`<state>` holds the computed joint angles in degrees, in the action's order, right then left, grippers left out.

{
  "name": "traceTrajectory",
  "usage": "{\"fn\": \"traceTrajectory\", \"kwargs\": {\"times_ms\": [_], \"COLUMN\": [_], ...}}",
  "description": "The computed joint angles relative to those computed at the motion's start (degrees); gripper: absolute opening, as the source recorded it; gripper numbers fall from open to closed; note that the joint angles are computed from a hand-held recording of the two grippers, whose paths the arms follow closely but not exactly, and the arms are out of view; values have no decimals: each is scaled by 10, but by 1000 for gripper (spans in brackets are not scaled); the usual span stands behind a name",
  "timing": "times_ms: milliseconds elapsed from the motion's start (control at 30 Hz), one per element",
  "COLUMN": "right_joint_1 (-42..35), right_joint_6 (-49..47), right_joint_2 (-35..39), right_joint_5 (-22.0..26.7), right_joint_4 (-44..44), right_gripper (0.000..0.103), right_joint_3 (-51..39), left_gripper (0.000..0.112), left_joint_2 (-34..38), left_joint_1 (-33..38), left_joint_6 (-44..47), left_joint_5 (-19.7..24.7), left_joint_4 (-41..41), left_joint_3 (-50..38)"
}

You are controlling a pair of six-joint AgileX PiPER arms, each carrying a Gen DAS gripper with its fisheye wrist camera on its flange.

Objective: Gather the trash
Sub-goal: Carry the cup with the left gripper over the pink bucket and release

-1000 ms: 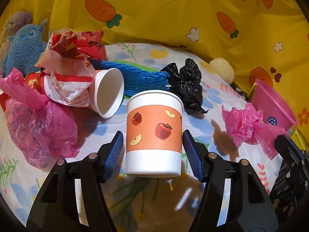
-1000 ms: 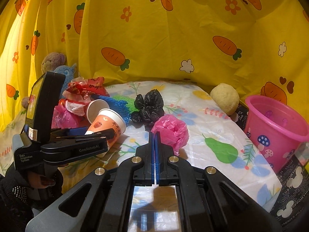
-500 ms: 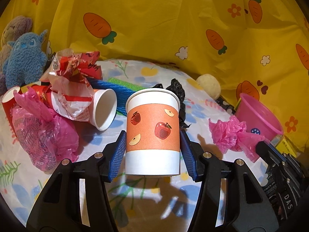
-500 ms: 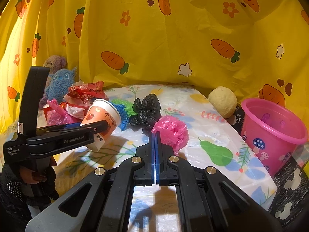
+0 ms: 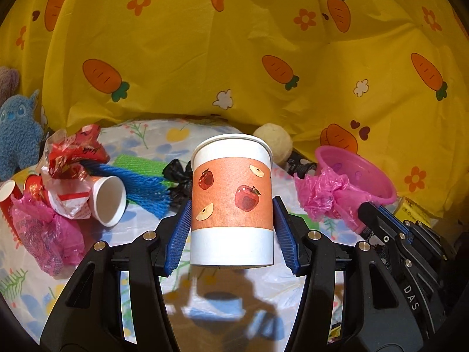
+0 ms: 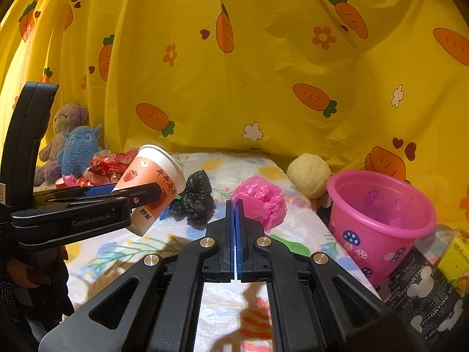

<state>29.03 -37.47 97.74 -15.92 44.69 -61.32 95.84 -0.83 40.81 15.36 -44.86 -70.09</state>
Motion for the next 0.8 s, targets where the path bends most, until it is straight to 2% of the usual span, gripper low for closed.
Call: {"fn": "traceTrajectory", "kwargs": {"times_ms": [300, 500, 800], "right_joint_1": [-72, -136, -183], "right_joint_6": [-50, -34, -16], "right_joint_2": [-31, -23, 20], "right_joint_5": [-46, -39, -20], "right_joint_4": [42, 33, 15], "right_gripper": [2, 2, 2], "right_joint_3": [6, -19, -67], "left_gripper": [54, 54, 54], "left_joint_2": [49, 138, 293], "left_joint_1": [-90, -132, -165], "left_joint_6": [-72, -114, -172], "left_joint_5": [22, 63, 136], "left_joint_4": [74, 114, 155], "left_joint_3": [-121, -261, -483]}}
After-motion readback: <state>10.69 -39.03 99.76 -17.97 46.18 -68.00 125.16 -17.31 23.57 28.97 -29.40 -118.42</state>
